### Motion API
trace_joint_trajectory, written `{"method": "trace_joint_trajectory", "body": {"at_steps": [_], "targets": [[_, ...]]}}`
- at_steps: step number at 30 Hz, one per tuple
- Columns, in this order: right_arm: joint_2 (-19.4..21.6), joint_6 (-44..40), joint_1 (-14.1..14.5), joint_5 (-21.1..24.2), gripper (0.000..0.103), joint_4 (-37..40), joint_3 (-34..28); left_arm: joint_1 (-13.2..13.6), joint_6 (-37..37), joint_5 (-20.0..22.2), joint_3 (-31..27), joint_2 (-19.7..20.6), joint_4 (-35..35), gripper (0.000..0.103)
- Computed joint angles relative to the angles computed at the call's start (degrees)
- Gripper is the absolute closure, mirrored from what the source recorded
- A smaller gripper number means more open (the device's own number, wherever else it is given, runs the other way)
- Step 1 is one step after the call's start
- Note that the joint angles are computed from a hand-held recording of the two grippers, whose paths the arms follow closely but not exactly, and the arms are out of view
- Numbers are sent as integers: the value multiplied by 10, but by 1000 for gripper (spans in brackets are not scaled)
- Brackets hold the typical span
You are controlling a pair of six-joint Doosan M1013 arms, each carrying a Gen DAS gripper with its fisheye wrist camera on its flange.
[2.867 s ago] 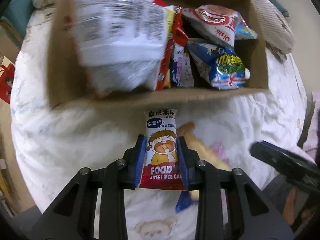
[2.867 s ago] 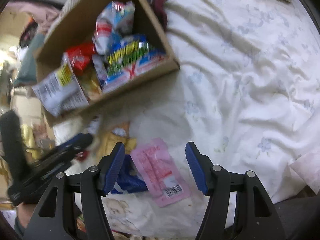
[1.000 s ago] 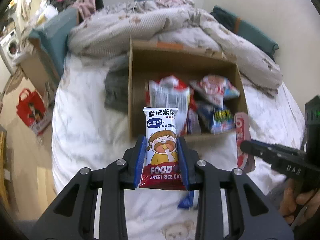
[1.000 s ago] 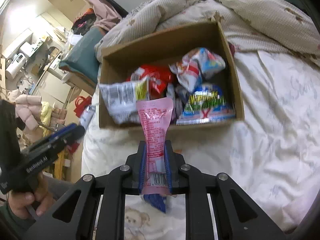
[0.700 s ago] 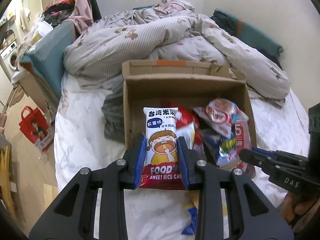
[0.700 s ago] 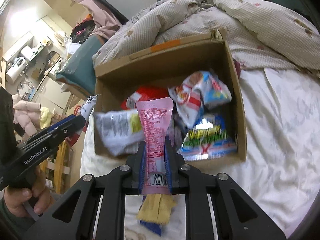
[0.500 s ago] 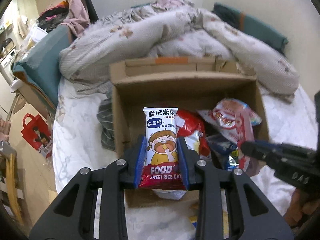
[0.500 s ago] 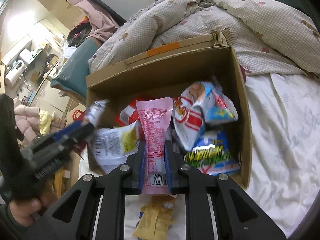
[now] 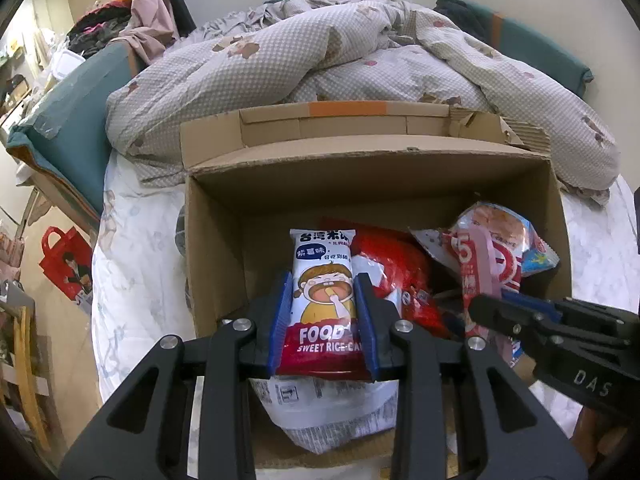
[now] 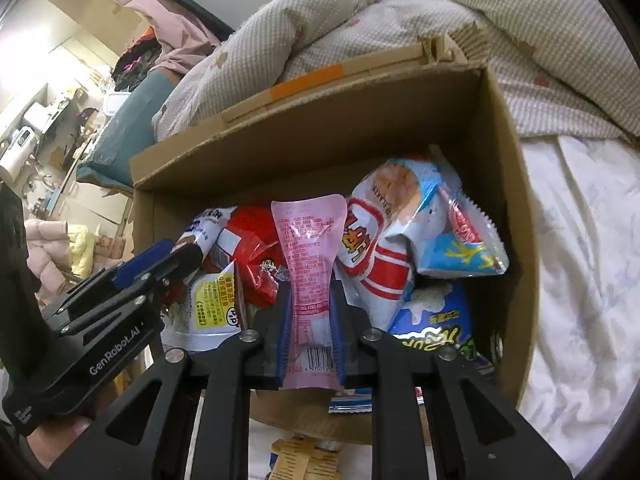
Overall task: Organize snacks
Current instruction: 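Carry both packets into the box and open both tools to release them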
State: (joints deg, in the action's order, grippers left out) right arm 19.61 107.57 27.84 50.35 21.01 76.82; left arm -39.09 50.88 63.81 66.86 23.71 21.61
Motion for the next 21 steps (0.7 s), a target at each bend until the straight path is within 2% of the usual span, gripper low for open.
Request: {"method": "trace_joint_trajectory", "body": {"at_steps": [2, 4, 6, 9, 12, 17, 18, 19, 20, 21], "targets": [[1, -2, 0, 3, 83, 4, -1, 1, 2, 2, -1, 1, -1, 75], [1, -3, -1, 2, 83, 7, 0, 3, 7, 6, -2, 0, -8, 70], [1, 1, -1, 0, 82, 7, 0, 1, 6, 14, -2, 0, -1, 50], [0, 3, -2, -1, 82, 11, 2, -2, -1, 7, 5, -5, 12, 30], [-1, 3, -3, -5, 80, 16, 4, -3, -9, 4, 9, -9, 17, 25], [-9, 0, -8, -21, 72, 34, 14, 2, -8, -3, 10, -13, -10, 25], [-11, 0, -10, -26, 68, 40, 18, 2, -8, -5, 10, -13, -14, 25], [-13, 2, -11, -28, 56, 43, 20, 3, -7, -6, 10, -14, -17, 25], [-17, 1, -12, -35, 51, 50, 24, 2, -7, -5, 10, -14, -19, 25], [-19, 0, -13, -39, 50, 52, 25, 3, -6, -4, 8, -13, -20, 25]]}}
